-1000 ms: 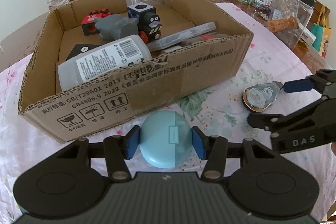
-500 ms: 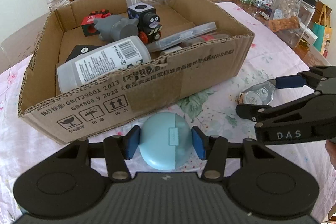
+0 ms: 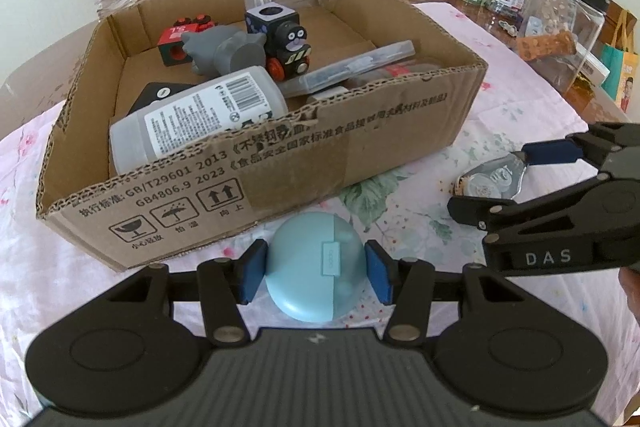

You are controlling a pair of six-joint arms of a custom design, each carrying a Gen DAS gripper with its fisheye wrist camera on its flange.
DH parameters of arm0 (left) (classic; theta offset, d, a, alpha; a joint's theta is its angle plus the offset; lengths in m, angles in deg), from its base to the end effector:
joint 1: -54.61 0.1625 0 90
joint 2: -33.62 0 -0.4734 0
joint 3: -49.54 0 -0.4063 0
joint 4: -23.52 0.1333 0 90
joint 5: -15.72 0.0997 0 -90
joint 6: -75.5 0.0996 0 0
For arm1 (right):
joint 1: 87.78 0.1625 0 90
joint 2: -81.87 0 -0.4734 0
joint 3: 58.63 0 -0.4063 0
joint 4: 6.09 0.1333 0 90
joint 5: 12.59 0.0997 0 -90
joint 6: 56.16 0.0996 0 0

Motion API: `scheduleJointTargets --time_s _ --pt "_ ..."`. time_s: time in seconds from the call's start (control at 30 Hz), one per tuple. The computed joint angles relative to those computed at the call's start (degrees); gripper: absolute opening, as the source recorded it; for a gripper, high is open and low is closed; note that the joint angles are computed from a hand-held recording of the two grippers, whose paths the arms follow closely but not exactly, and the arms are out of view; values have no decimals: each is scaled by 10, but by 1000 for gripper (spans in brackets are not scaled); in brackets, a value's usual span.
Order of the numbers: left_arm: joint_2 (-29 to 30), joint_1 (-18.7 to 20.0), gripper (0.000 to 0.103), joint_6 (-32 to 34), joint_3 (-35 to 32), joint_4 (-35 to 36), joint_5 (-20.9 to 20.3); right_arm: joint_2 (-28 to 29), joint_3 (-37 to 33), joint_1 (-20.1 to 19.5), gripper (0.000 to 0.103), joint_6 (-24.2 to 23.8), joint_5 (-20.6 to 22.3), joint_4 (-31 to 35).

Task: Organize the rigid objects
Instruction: 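Carry the teal case and tape roller into the box and release both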

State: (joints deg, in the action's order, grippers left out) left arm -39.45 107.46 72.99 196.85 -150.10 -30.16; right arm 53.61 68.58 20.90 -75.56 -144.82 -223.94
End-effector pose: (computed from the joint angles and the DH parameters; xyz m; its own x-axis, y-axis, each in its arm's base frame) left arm -0.0548 -0.4079 0.1701 -0.6662 0.3083 -0.6791 0.5672 0.8007 -0.1929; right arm 0.2155 -0.4303 -0.0311 -0.6666 -0.2089 0.7155 -0.5320 0.8057 -0.2604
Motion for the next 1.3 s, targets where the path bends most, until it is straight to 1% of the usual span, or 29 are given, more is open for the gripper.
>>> scheduleJointTargets --time_s 0.03,0.1,0.2,0.27,0.3,0.43,0.53,0.73,0.8,0.97,1.07,1.13,1.3 --pt "-1 0 55 5 1 0 -1 0 0 0 93 -1 1 -1" --pt "-8 3 55 1 -3 16 -5 -1 0 -1 93 -1 2 1" --pt "-10 4 56 3 -3 18 -5 0 0 -1 93 -2 3 -1" --pt "-9 3 55 -9 -5 21 -2 1 0 -2 93 -4 3 -5" --pt "-9 3 52 -13 -5 21 -2 2 -1 -2 93 -4 3 -5" --pt "-10 1 52 -30 -7 32 -1 1 -1 -2 93 -5 4 -3" --pt "-19 4 52 -31 -13 51 -8 -4 -1 -1 93 -3 4 10" --pt "-52 -5 52 -11 -17 97 -9 -33 6 6 93 -10 14 58" --pt "-70 -7 52 -7 -22 123 -18 -48 10 9 93 -14 20 76" --pt "-120 -18 52 -7 -36 193 -38 -102 15 18 93 -18 51 140" --pt "-146 -30 52 -10 -42 225 -41 -126 8 26 93 -41 77 152" --pt "-160 -38 52 -15 -45 241 -38 -131 -5 29 93 -66 93 154" --pt "-182 -46 52 -29 -55 264 -28 -111 -62 26 93 -129 130 153"
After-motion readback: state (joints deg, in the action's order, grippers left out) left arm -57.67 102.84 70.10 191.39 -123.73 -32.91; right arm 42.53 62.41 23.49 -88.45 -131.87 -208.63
